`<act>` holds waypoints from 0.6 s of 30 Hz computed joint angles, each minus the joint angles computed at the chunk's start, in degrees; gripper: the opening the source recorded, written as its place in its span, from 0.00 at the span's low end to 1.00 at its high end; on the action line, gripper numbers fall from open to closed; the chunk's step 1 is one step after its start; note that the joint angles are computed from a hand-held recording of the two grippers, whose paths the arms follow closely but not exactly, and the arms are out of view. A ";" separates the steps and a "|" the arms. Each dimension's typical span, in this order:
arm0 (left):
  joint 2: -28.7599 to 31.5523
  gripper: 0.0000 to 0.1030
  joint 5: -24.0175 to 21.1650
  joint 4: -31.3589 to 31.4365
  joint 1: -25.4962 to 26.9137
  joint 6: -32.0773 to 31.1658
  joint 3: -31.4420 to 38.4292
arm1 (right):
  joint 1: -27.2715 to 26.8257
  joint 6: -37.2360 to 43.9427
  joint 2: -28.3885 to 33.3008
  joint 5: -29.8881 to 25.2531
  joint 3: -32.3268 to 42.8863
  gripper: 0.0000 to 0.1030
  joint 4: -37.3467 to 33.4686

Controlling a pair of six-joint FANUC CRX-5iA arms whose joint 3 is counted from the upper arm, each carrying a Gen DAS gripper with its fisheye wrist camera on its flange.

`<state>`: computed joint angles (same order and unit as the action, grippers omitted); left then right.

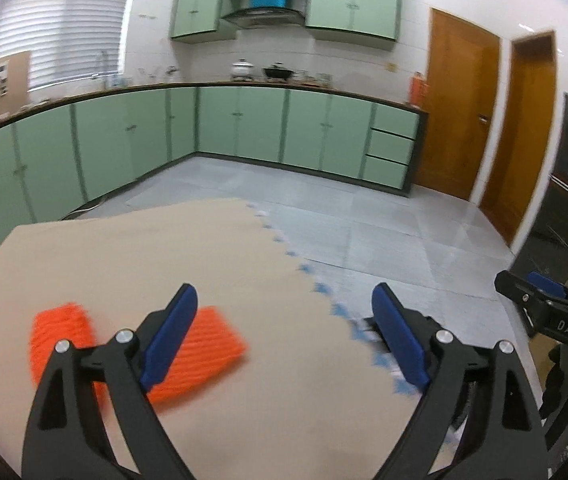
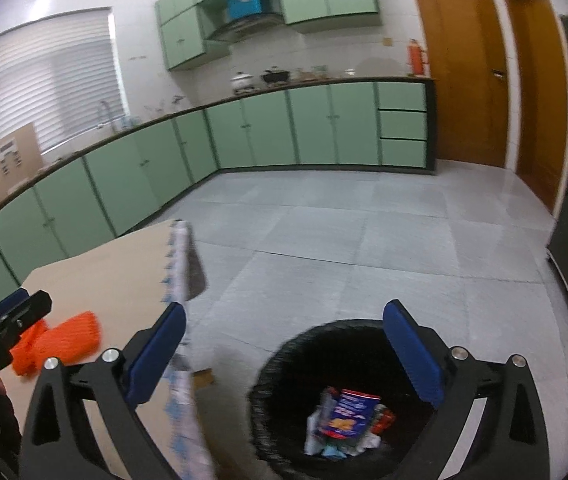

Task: Collect trash
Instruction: 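Move both open tools back from the bin to the orange foam nets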

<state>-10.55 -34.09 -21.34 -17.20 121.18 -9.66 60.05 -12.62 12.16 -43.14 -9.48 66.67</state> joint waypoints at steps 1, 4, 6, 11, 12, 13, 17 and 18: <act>-1.24 0.84 -0.44 -0.04 1.20 0.18 -0.87 | 0.29 1.00 0.99 0.61 1.38 0.94 -0.30; -3.97 0.84 -2.82 -3.09 2.90 2.33 -2.11 | 1.16 3.75 3.73 2.23 4.94 0.94 -1.28; -5.67 0.84 -4.53 -5.17 4.22 3.37 -2.90 | 1.80 5.80 5.56 3.05 7.34 0.94 -2.42; -8.94 0.84 -7.92 -8.36 7.37 4.71 -4.50 | 3.14 10.97 10.43 5.32 13.77 0.94 -6.31; -9.54 0.84 -8.48 -8.93 7.91 4.97 -4.86 | 3.54 12.42 11.69 5.44 15.53 0.94 -7.21; -9.99 0.84 -8.82 -8.97 8.48 4.81 -5.10 | 3.89 13.62 12.65 5.42 16.89 0.94 -7.87; -11.32 0.84 -9.42 -8.72 10.74 4.14 -6.30 | 5.34 17.79 16.63 4.94 22.18 0.94 -8.99; -11.44 0.84 -9.36 -8.41 11.44 3.87 -6.54 | 5.72 19.50 17.88 4.56 23.94 0.94 -9.72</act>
